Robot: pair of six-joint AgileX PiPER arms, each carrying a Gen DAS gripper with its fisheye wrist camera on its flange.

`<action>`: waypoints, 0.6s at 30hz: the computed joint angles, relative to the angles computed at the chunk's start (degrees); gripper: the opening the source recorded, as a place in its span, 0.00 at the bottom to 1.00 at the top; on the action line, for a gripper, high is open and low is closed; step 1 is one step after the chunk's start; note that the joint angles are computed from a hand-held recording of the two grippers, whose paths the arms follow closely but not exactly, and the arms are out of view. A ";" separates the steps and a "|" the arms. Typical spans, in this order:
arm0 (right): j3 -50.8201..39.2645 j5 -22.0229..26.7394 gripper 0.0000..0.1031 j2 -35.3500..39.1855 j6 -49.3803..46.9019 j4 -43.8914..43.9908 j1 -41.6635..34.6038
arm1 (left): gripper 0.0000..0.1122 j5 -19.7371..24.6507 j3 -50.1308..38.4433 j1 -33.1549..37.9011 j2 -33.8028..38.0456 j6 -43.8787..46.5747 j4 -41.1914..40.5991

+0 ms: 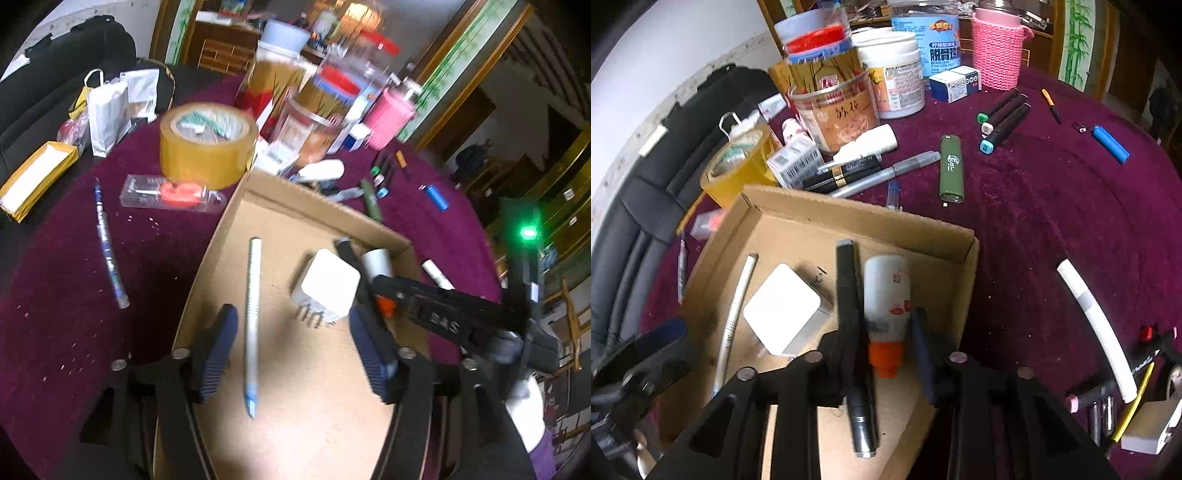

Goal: Organize rigid objects
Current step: 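Release the white pen into the tray while the right tool sets the glue bottle there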

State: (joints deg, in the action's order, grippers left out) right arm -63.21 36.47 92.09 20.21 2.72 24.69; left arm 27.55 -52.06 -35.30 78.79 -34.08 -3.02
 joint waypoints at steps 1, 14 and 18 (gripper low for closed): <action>0.70 -0.81 0.45 -1.00 0.25 0.30 -0.13 | 0.60 -0.17 0.81 -0.34 -1.49 -1.15 0.82; 18.48 -3.55 0.57 -29.01 -1.62 0.92 -6.32 | 0.69 -0.09 8.15 -12.55 -14.51 -26.13 15.77; 24.39 -0.59 0.60 -39.54 -14.79 9.97 -18.86 | 0.70 1.55 5.92 -22.43 -12.28 -38.70 26.45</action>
State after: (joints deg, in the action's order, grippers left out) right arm -38.82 35.88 52.55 5.42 12.69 5.83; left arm 29.11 -46.15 -57.73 66.51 -72.78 23.43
